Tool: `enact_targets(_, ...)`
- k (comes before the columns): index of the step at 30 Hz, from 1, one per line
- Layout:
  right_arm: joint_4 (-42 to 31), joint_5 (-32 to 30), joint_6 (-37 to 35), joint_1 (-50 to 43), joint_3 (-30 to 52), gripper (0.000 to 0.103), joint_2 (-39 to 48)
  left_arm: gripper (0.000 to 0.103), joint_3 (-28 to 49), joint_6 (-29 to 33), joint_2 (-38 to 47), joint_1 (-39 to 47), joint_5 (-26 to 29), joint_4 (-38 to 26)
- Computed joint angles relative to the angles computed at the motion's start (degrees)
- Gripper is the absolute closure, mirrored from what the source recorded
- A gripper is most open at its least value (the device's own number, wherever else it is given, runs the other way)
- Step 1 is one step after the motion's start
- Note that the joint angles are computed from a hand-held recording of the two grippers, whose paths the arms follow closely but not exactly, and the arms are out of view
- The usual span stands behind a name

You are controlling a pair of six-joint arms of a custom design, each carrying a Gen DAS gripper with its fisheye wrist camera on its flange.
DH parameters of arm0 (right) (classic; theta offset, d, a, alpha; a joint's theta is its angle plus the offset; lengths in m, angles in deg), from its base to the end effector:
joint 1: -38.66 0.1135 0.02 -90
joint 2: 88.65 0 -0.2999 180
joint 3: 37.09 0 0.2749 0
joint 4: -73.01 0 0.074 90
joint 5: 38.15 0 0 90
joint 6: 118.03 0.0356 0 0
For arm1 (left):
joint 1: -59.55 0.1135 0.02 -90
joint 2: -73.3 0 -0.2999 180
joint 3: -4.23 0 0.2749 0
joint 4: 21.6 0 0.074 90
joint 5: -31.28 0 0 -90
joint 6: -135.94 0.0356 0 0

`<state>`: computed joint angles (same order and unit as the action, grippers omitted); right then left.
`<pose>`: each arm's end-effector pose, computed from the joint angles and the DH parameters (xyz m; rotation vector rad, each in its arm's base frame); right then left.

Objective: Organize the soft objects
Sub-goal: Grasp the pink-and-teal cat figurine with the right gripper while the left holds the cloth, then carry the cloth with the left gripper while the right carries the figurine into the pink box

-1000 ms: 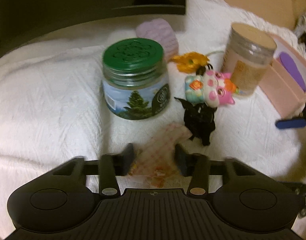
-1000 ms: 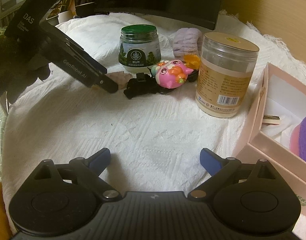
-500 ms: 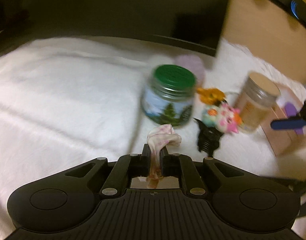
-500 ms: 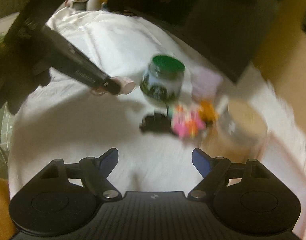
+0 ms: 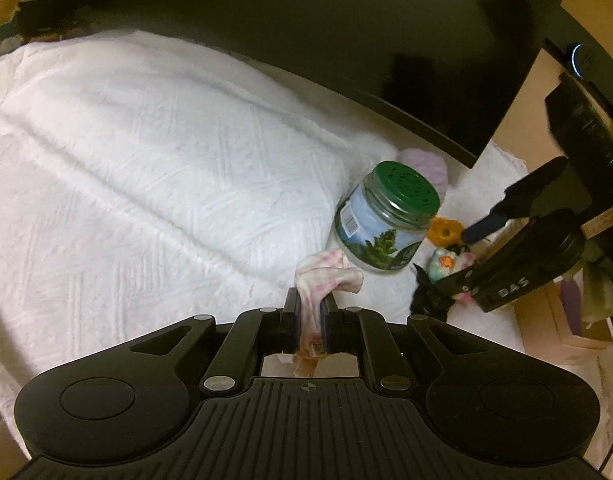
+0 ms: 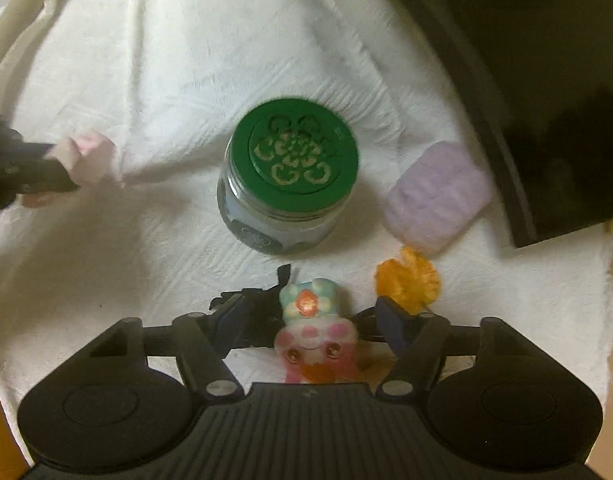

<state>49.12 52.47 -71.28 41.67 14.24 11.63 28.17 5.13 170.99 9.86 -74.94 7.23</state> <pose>0.2860 0.0147 0.0966 -1.1211 2.6306 -0.1629 0.1458 -0.1565 0.0704 0.0435 2.3612 -0.4584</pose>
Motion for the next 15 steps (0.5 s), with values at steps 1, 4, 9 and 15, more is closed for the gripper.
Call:
enact_targets(1, 0.7, 0.9, 0.1, 0.4, -0.2, 0.044, 0.7, 0.091, 0.1, 0.0, -0.2, 0.0, 0.0, -0.5)
enact_targets(4, 2.4, 2.0, 0.4, 1.4, -1.6, 0.056, 0.3, 0.091, 0.2, 0.5, -2.8, -0.9, -0.9, -3.4)
enact_targets(9, 1.0, -1.0, 0.9, -1.1, -2.7, 0.073, -4.0, 0.091, 1.8, 1.5, -6.3, -1.6, -2.3, -8.2)
enact_targets(15, -9.3, -11.7, 0.8, -9.4, -1.1, 0.078, -16.7, 0.091, 7.7, 6.2, -13.0, 0.1, -3.2, -16.3)
